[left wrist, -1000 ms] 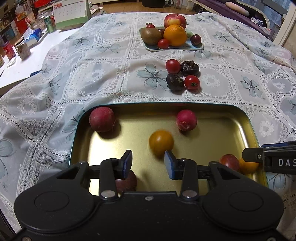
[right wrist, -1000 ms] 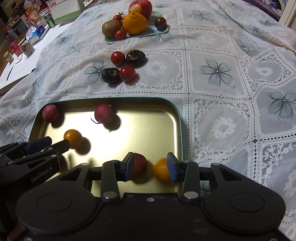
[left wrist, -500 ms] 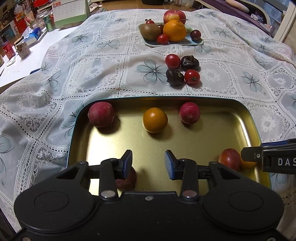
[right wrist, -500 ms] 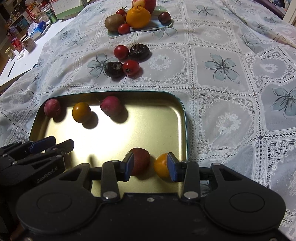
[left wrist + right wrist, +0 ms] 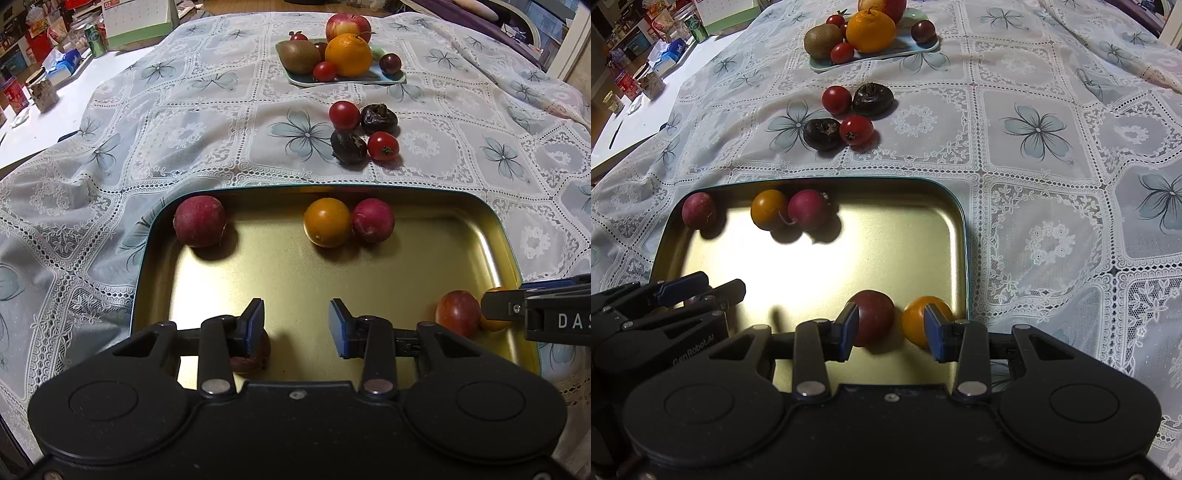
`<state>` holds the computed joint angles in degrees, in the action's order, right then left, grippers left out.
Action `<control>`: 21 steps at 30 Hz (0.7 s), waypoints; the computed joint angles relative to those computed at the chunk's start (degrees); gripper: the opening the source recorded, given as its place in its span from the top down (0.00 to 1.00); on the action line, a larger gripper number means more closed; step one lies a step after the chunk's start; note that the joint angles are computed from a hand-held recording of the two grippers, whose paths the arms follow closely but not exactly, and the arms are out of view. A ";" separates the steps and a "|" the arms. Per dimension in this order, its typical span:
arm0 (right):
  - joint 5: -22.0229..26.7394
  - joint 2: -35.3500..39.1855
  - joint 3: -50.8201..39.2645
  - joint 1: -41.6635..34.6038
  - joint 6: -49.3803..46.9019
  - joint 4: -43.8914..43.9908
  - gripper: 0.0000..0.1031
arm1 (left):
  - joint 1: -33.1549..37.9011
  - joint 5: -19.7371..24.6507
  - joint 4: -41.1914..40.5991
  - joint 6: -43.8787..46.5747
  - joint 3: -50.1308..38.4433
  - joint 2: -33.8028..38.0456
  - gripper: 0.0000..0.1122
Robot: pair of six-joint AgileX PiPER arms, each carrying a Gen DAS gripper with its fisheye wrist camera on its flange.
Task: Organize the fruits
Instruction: 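Move both open tools back to the remaining fruit cluster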
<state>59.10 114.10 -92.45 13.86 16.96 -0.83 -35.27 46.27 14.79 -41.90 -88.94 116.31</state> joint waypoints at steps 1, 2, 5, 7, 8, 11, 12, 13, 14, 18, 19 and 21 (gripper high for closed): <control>0.11 0.09 -0.11 -0.17 -0.07 0.10 0.61 | 0.00 0.00 0.00 0.00 0.00 0.00 0.58; 0.27 0.19 -0.29 -0.30 -0.06 0.16 0.61 | 0.02 -0.01 0.00 0.02 0.01 0.02 0.58; 0.52 0.45 -0.67 -0.73 -0.18 0.38 0.61 | 0.00 0.20 0.30 0.14 -0.37 0.40 0.58; 0.84 0.85 -1.18 -0.97 0.08 0.31 0.61 | 0.08 0.71 0.17 0.60 -1.05 0.82 0.58; 1.05 1.04 -1.49 -1.09 0.10 0.36 0.61 | 0.21 0.96 -0.23 1.08 -1.36 0.97 0.58; 1.50 1.47 -2.41 -1.44 0.10 0.46 0.61 | 0.97 1.47 -1.89 2.70 -2.31 1.41 0.58; 1.46 1.56 -2.67 -1.46 0.32 0.22 0.61 | 1.09 1.70 -1.85 2.69 -2.67 1.57 0.58; 1.48 1.69 -3.00 -1.44 0.47 -0.10 0.61 | 1.18 1.99 -1.53 2.51 -3.04 1.77 0.58; 1.54 1.76 -3.30 -1.42 0.69 -0.41 0.61 | 1.27 2.28 -1.10 2.34 -3.43 1.94 0.58; 2.06 2.94 -5.63 -1.76 1.25 -1.12 0.61 | 2.13 3.75 -1.08 3.39 -6.08 3.00 0.58; 2.31 3.41 -6.52 -1.84 1.19 -1.25 0.61 | 2.40 4.16 -1.22 3.93 -7.00 3.38 0.58; 2.98 4.58 -8.79 -2.10 1.37 -1.51 0.61 | 2.76 5.53 -0.78 4.62 -9.45 4.46 0.58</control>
<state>62.08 118.68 -101.24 11.76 18.34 -2.34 -32.51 51.80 14.01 -37.27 -98.39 120.77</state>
